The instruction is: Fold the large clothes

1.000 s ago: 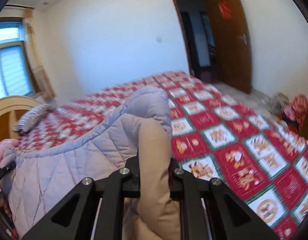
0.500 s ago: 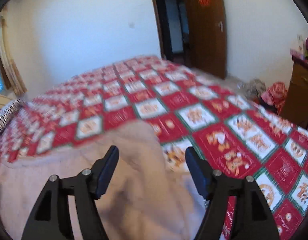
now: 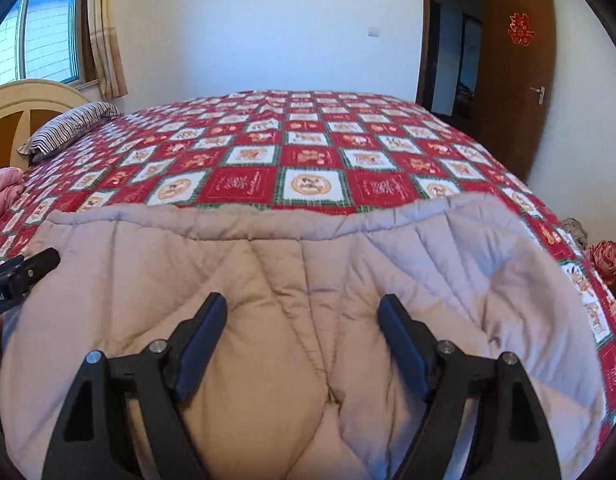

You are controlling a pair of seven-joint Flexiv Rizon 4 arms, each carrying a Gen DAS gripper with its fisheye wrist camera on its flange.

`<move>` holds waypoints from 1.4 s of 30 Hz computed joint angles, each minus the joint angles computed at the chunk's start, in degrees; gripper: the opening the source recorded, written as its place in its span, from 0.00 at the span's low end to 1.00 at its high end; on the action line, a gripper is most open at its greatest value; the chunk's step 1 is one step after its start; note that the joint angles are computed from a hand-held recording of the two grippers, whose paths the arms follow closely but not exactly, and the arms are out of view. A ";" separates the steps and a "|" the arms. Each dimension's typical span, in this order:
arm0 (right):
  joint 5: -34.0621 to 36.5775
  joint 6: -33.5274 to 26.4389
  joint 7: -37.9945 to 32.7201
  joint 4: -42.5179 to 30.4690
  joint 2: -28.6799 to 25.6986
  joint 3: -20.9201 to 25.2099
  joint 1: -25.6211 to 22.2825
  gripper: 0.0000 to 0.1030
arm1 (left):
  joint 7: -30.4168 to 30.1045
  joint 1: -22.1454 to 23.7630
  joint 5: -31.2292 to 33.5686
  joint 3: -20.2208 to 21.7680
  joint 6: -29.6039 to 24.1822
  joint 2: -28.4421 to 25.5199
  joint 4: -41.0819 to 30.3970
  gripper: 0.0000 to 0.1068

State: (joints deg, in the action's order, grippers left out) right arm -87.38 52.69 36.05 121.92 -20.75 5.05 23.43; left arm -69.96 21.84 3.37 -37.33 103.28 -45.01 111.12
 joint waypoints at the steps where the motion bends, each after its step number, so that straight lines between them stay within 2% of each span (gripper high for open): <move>1: -0.11 0.48 -0.01 -0.14 -0.35 -0.13 -0.21 0.81 | 0.02 -0.05 -0.05 -0.08 -0.13 -0.47 -0.26 0.95; 14: 2.82 3.10 -2.71 -1.71 -3.30 -1.17 -0.22 0.86 | 0.58 -1.84 -1.82 1.11 -1.78 -1.38 -1.43 0.95; 23: 8.40 2.86 -8.06 -2.86 -4.55 -1.81 1.21 0.88 | 1.23 -2.94 -3.10 2.06 -2.17 -1.26 -1.76 0.95; 37: 12.27 1.94 -11.76 -3.73 -5.26 -2.77 2.95 0.89 | 1.63 -4.17 -4.07 3.27 -2.49 -1.04 -2.16 0.95; 39: 12.98 1.63 -12.48 -3.91 -5.34 -2.76 3.10 0.89 | 1.97 -3.94 -4.37 3.10 -4.03 -0.76 -2.36 0.95; 41: 14.21 1.63 -13.83 -4.01 -5.17 -2.57 3.11 0.89 | 3.27 -0.79 -5.35 0.62 -8.28 1.29 -0.92 0.95; 42: 14.75 1.85 -14.45 -3.79 -4.72 -2.44 3.04 0.88 | 3.50 1.48 -6.14 -1.12 -8.21 2.84 1.23 0.95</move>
